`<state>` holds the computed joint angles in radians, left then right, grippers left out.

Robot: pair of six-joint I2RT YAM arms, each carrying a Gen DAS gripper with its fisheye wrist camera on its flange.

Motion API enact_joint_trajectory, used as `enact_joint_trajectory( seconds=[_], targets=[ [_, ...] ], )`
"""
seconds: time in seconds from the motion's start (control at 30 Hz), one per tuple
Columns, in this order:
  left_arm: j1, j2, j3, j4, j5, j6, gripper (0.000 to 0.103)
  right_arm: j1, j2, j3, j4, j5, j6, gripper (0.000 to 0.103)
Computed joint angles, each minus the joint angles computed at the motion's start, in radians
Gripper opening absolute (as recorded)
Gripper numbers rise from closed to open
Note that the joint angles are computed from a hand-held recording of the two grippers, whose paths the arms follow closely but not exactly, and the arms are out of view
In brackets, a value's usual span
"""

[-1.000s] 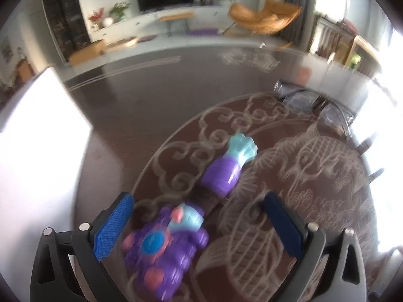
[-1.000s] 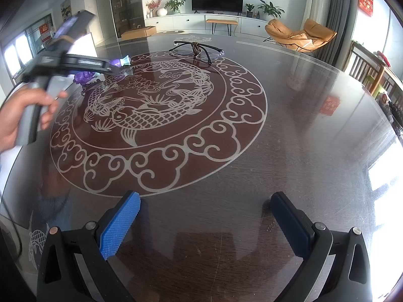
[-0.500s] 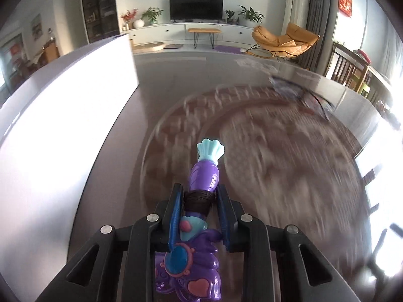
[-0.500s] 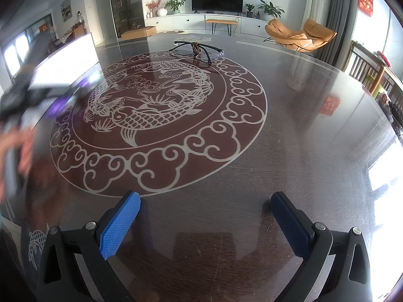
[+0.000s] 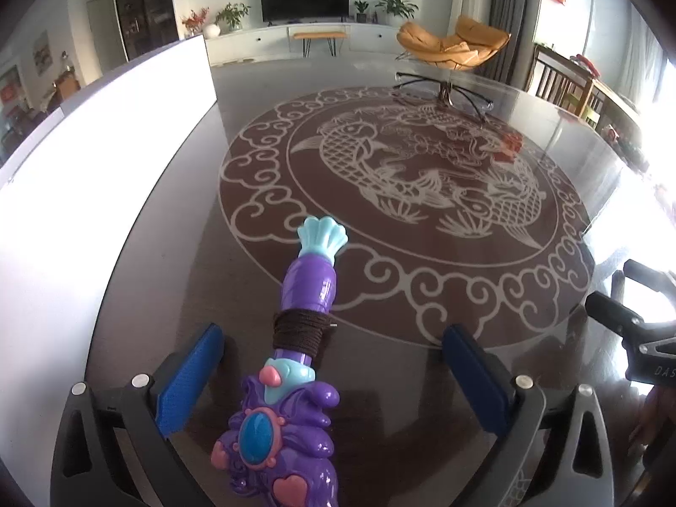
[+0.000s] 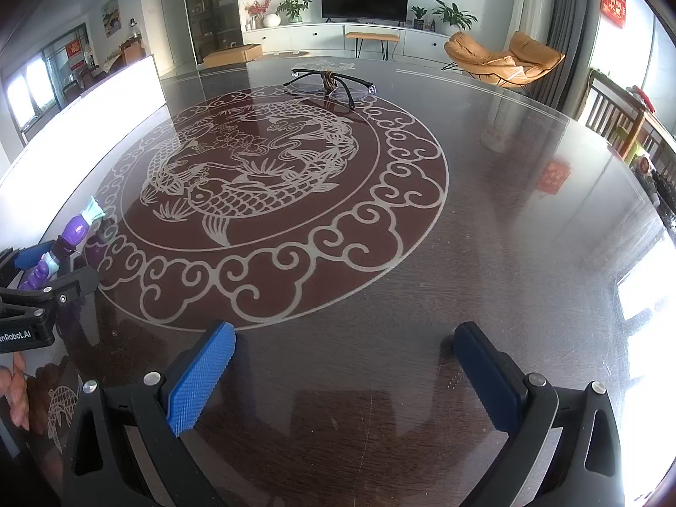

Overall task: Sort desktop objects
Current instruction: 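Grasp the rimless glasses with the right tool while the left tool holds the wand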

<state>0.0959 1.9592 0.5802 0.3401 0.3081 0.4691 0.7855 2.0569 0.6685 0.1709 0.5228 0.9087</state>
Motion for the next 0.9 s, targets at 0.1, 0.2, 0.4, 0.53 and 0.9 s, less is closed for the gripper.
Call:
enact_joint_trajectory(
  seconds=[0.1, 0.2, 0.4, 0.53, 0.9],
  targets=[
    [-0.002, 0.002, 0.006, -0.006, -0.002, 0.001, 0.103, 0.0, 0.001, 0.0, 0.001, 0.0, 0.0, 0.103],
    [-0.007, 0.004, 0.007, -0.003, -0.004, -0.003, 0.103, 0.0, 0.001, 0.001, 0.0, 0.0, 0.0, 0.103],
    [-0.005, 0.008, 0.009, -0.001, -0.003, -0.002, 0.103, 0.0, 0.001, 0.0, 0.001, 0.0, 0.0, 0.103],
    [0.0, 0.007, 0.007, 0.0, -0.001, 0.001, 0.103, -0.001, 0.003, 0.006, -0.006, 0.001, -0.002, 0.103],
    [0.012, -0.018, 0.004, -0.027, 0.009, 0.012, 0.103, -0.324, 0.011, 0.284, -0.053, -0.093, -0.581, 0.103]
  ],
)
